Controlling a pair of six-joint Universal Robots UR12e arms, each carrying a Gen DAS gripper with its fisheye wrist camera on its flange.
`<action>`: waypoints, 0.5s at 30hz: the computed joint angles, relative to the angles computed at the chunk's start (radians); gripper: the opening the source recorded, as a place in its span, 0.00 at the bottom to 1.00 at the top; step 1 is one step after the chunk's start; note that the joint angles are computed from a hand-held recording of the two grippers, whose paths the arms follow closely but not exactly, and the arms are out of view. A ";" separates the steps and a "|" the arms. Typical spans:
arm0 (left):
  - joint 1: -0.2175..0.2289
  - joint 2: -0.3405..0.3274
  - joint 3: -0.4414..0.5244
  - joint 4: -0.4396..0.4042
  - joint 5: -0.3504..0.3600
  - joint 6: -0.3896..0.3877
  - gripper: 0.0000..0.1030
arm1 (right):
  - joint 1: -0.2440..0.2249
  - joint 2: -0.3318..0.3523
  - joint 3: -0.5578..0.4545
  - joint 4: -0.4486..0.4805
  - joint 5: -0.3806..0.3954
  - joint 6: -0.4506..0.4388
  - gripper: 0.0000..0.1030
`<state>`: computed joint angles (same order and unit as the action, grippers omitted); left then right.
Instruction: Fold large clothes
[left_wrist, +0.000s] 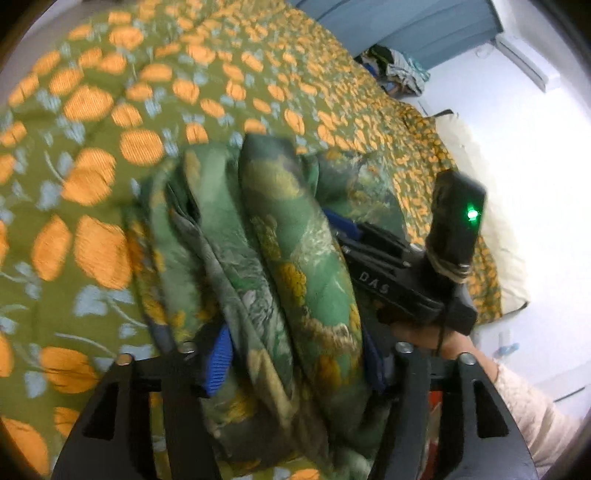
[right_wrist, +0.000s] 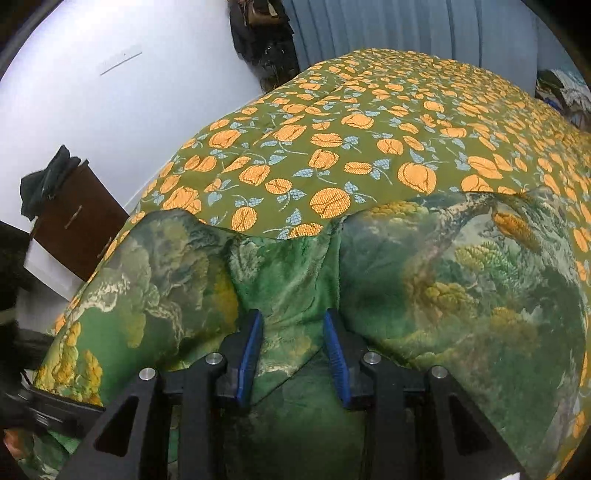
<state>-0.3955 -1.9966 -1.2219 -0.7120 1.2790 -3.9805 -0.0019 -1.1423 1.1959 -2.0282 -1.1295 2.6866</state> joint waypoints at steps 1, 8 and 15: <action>0.000 0.006 -0.003 -0.002 0.016 -0.001 0.66 | 0.001 -0.001 0.002 -0.006 -0.002 -0.001 0.34; -0.012 -0.006 0.045 -0.181 0.124 0.007 0.49 | -0.019 -0.028 0.028 -0.033 0.033 0.025 0.34; -0.016 0.016 0.001 -0.151 0.123 -0.005 0.49 | -0.087 -0.179 0.137 0.074 0.316 -0.135 0.36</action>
<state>-0.4114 -1.9807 -1.2207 -0.8628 1.4024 -3.9859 -0.0889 -1.3214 1.3331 -1.9546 -0.8132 2.5518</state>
